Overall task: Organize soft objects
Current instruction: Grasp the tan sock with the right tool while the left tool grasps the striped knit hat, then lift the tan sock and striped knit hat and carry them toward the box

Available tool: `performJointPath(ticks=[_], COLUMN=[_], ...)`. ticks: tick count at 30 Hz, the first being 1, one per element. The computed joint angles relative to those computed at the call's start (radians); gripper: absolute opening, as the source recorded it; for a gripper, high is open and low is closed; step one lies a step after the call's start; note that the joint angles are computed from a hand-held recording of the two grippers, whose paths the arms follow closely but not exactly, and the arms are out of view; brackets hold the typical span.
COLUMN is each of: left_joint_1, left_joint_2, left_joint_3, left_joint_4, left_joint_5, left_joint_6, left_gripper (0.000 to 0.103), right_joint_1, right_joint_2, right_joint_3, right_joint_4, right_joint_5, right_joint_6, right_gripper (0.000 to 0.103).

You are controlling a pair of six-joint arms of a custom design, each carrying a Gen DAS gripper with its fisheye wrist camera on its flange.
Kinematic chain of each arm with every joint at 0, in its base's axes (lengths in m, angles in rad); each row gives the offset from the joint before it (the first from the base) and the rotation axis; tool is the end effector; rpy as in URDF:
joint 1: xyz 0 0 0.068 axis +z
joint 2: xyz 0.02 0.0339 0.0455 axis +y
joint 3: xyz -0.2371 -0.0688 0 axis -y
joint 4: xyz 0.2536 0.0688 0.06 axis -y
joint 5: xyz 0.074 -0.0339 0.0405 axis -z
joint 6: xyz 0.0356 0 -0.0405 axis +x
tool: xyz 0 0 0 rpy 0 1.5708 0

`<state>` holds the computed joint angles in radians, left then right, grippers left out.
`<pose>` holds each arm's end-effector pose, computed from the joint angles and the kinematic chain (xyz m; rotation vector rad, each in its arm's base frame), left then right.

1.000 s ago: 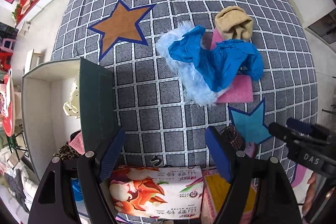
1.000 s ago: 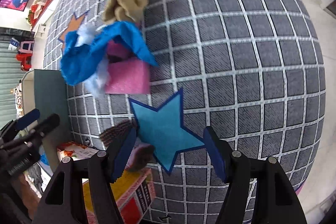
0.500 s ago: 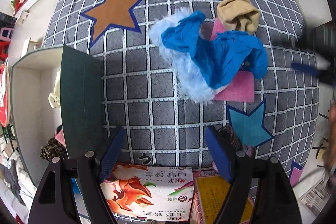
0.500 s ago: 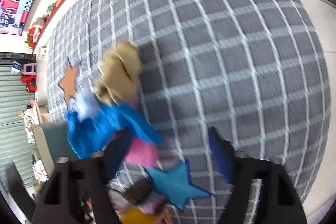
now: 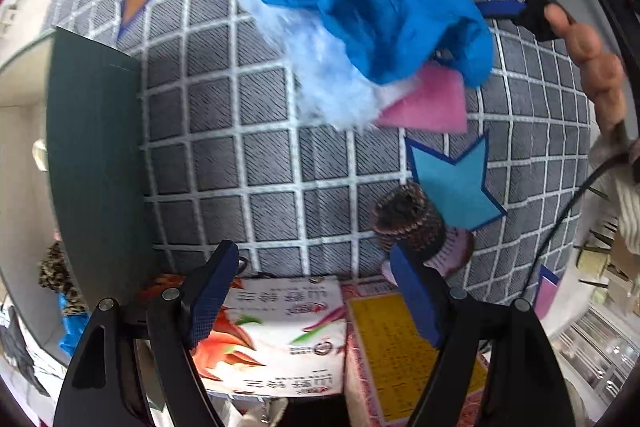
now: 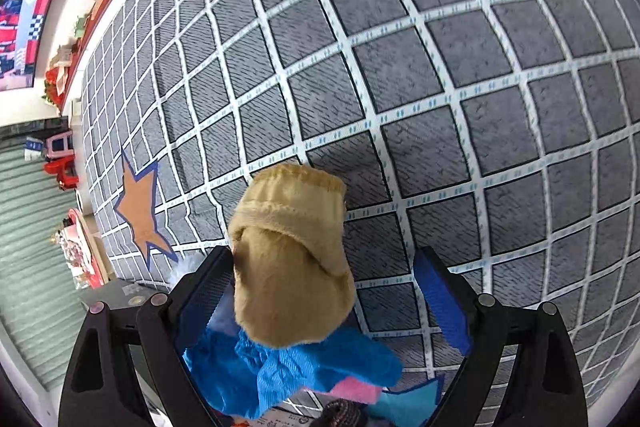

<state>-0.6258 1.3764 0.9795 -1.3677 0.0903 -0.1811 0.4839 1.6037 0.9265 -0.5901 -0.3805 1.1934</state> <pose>0.1685 -0.1257 0.1960 -0.6332 -2.8588 0.0099 0.2550 0.1490 0.1362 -0.9511 -2.8197 -0.7212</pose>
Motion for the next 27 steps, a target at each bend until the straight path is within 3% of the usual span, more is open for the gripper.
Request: performJointPath(ticks=[2, 3, 4, 6, 9, 12, 20, 27], left_joint_1=[-0.008, -0.023, -0.030, -0.042, -0.065, -0.085, -0.158, -0.267], left_joint_2=[0.013, 0.025, 0.032, 0.058, 0.084, 0.116, 0.192, 0.326], left_joint_3=[-0.007, -0.007, -0.009, -0.005, -0.004, 0.012, 0.029, 0.134], left_joint_4=[0.005, 0.011, 0.016, 0.023, 0.038, 0.052, 0.087, 0.063], left_joint_5=[0.007, 0.009, 0.010, 0.017, 0.019, 0.019, 0.053, 0.035], left_joint_6=[-0.004, -0.016, -0.021, -0.029, -0.034, -0.037, -0.073, -0.065], left_gripper=[0.081, 0.081, 0.081, 0.081, 0.081, 0.081, 0.081, 0.082], right_joint_1=[0.008, 0.006, 0.005, -0.008, -0.005, -0.023, -0.048, 0.023], right_joint_2=[-0.013, -0.021, -0.029, -0.061, -0.147, -0.292, -0.613, -0.854], right_joint_3=[-0.011, -0.016, -0.020, -0.063, -0.123, -0.205, -0.329, -0.460], right_joint_4=[0.017, 0.021, 0.022, 0.077, 0.092, 0.063, -0.178, -0.308], right_joint_5=[0.019, 0.017, 0.019, -0.016, 0.021, 0.074, 0.210, 0.250], right_joint_6=[0.015, 0.011, 0.008, 0.006, 0.021, 0.021, -0.042, 0.043], right_gripper=[0.088, 0.077, 0.055, 0.026, 0.019, 0.019, 0.019, 0.019])
